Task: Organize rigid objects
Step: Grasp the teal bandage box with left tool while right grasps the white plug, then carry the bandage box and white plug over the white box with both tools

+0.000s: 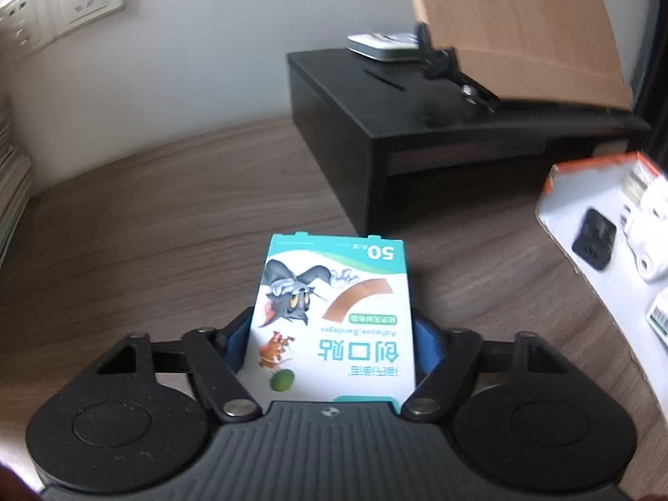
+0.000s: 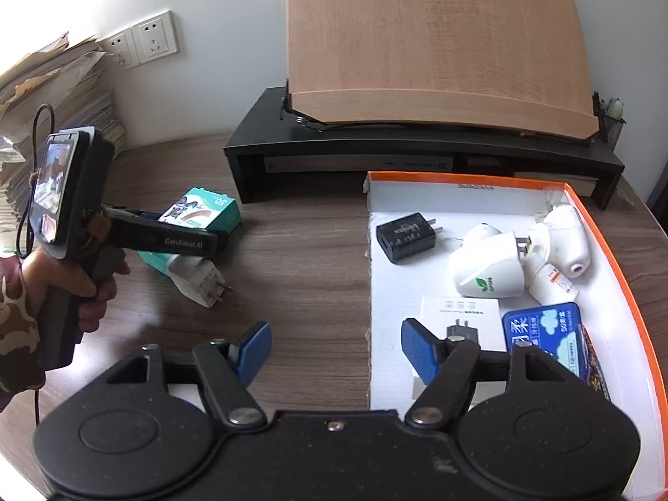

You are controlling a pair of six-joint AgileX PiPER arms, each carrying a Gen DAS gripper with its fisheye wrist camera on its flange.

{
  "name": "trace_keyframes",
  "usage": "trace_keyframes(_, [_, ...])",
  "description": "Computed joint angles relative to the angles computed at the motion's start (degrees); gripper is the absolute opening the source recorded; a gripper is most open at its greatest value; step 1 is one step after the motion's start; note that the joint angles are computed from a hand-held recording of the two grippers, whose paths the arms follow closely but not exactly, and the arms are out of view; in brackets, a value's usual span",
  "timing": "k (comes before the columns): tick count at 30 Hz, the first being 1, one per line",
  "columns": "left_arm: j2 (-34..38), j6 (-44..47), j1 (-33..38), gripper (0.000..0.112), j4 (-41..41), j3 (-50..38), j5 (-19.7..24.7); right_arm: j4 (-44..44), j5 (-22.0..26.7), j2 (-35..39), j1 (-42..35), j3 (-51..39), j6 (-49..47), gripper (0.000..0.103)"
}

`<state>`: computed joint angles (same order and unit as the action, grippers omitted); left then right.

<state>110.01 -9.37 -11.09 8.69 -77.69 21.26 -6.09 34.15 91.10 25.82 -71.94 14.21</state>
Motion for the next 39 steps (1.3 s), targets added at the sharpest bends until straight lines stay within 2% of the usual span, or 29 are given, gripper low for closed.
trace_keyframes(3, [-2.11, -2.52, 1.13, 0.071, 1.56, 2.91, -0.38, 2.32, -0.74, 1.25, 0.76, -1.11, -2.62, 0.082])
trace_keyframes(5, [-4.37, -9.81, 1.5, 0.071, 6.96, 5.64, 0.21, 6.56, -1.25, 2.67, 0.85, -2.37, -8.25, 0.082])
trace_keyframes(8, [-9.58, -15.91, 3.14, 0.071, 8.3, 11.81, -0.46, 15.14, -1.51, 6.4, 1.12, -6.03, -21.57, 0.082])
trace_keyframes(10, [-13.36, -21.62, 3.21, 0.071, 12.67, 16.2, -0.73, 19.05, -0.88, 10.07, 1.82, -10.01, -29.37, 0.082])
trace_keyframes(12, [-16.7, -25.73, 3.39, 0.071, 16.37, 19.38, -0.17, 19.87, -1.02, 13.9, 3.01, -14.03, -33.87, 0.082])
trace_keyframes(17, [-24.41, -24.87, 5.26, 0.071, 13.59, 26.39, -1.1, 23.35, 4.9, 24.62, 3.82, -27.66, -42.84, 0.081])
trace_keyframes(19, [-26.68, -25.49, 5.55, 0.071, 13.88, 28.49, -1.15, 21.68, 8.4, 28.25, 4.37, -32.72, -42.86, 0.075])
trace_keyframes(21, [-28.37, -28.8, 5.21, 0.071, 16.51, 30.32, -1.27, 19.4, 11.15, 30.57, 5.06, -35.85, -41.87, 0.052])
trace_keyframes(22, [-28.94, -29.77, 5.21, 0.071, 16.94, 30.94, -1.35, 18.04, 11.96, 31.06, 5.49, -36.45, -40.85, 0.049])
trace_keyframes(23, [-29.28, -30.19, 5.13, 0.071, 16.46, 31.38, -1.47, 17.91, 11.59, 30.85, 5.63, -35.76, -40.33, 0.036])
trace_keyframes(28, [-30.56, -38.08, 2.13, 0.071, 21.74, 32.66, -0.9, 13.13, 5.36, 24.99, 7.6, -26.01, -29.76, 0.034])
trace_keyframes(31, [-31.86, -44.31, -0.98, 0.071, 25.78, 32.79, 0.97, 12.5, 3.61, 21.14, 7.77, -21.43, -24.88, 0.034])
trace_keyframes(36, [-33.64, -57.9, -10.15, 0.071, 34.41, 31.51, 7.04, 7.32, 1.32, 12.87, 7.88, -14.06, -16.74, 0.034])
trace_keyframes(39, [-33.08, -64.98, -17.17, 0.071, 38.55, 29.57, 11.7, 7.36, 1.04, 7.6, 6.17, -10.08, -15.21, 0.035])
